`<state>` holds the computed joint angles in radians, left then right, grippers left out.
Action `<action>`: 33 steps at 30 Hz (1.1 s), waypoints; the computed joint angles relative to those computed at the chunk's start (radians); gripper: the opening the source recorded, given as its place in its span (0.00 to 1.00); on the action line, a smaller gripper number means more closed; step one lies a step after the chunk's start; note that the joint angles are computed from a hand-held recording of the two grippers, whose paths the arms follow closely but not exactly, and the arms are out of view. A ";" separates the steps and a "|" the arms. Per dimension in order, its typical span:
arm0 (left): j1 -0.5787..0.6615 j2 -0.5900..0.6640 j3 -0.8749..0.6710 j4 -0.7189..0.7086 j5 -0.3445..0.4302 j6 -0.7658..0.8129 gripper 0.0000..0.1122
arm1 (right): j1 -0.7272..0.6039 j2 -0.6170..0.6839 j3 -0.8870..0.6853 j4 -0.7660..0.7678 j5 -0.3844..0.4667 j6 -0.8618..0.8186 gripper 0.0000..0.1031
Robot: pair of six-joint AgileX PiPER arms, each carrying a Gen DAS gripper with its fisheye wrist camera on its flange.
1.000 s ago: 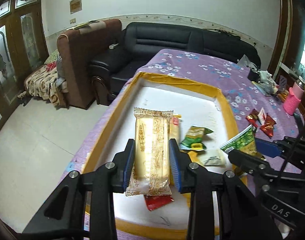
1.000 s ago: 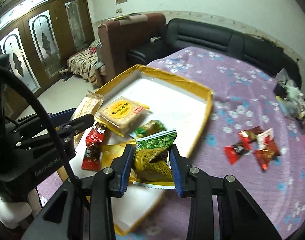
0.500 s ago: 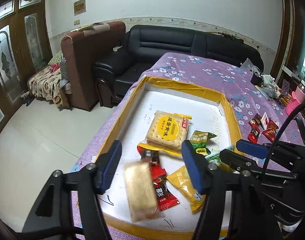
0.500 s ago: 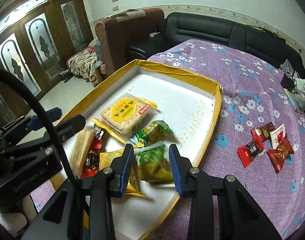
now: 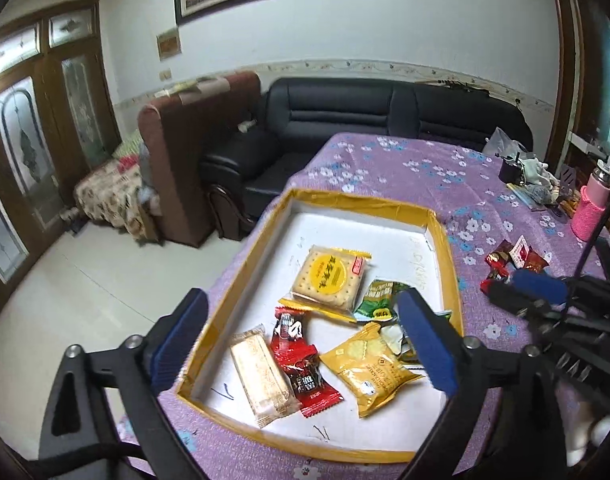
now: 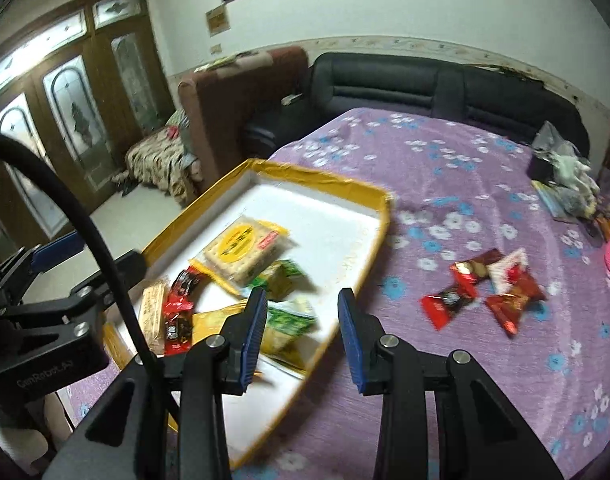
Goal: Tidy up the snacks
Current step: 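Drop the cracker packet and the pouch into the white box with both grippers, then move both grippers back over the remaining candies on the table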
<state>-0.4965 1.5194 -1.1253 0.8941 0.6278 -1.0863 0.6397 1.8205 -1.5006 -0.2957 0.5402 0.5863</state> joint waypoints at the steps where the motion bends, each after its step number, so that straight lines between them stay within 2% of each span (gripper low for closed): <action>1: -0.030 -0.004 -0.007 0.033 0.036 -0.028 0.91 | -0.013 -0.025 0.027 0.000 -0.012 0.007 0.35; 4: -0.096 -0.023 -0.037 0.014 0.095 0.002 0.92 | -0.059 -0.115 0.124 -0.006 -0.049 0.033 0.35; 9: -0.129 -0.113 -0.070 -0.186 0.030 0.169 0.92 | -0.152 -0.294 0.268 -0.069 -0.076 0.087 0.36; 14: -0.161 -0.107 -0.241 -0.318 0.092 0.348 0.92 | -0.292 -0.472 0.303 -0.074 -0.018 0.029 0.37; 18: -0.170 -0.041 -0.441 -0.369 0.174 0.452 0.92 | -0.414 -0.547 0.190 -0.094 0.072 -0.037 0.42; 19: -0.160 -0.015 -0.496 -0.400 0.186 0.484 0.92 | -0.442 -0.548 0.147 -0.098 0.093 -0.050 0.44; 21: -0.123 0.051 -0.593 -0.488 0.192 0.553 0.92 | -0.505 -0.545 0.066 -0.083 0.124 -0.091 0.52; 24: -0.077 0.164 -0.684 -0.627 0.199 0.640 0.92 | -0.572 -0.507 0.006 0.019 0.142 -0.198 0.56; 26: -0.060 0.239 -0.722 -0.717 0.204 0.691 0.92 | -0.589 -0.474 0.041 0.115 0.129 -0.278 0.56; 29: -0.008 0.394 -0.794 -0.951 0.218 0.827 0.91 | -0.572 -0.415 0.153 0.219 0.063 -0.345 0.56; 30: 0.001 0.431 -0.820 -1.000 0.233 0.858 0.88 | -0.578 -0.392 0.172 0.280 0.056 -0.390 0.56; 31: 0.012 0.489 -0.858 -1.066 0.256 0.906 0.80 | -0.578 -0.358 0.189 0.351 0.042 -0.440 0.56; 32: 0.014 0.538 -0.897 -1.096 0.282 0.930 0.74 | -0.573 -0.302 0.205 0.440 0.021 -0.494 0.56; 33: 0.010 0.585 -0.938 -1.104 0.308 0.936 0.65 | -0.569 -0.264 0.209 0.492 0.012 -0.523 0.56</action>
<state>-0.4861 2.1043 -2.0630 -0.2098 0.9357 -0.1498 0.0709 1.5564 -1.2915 0.1963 0.5523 0.0629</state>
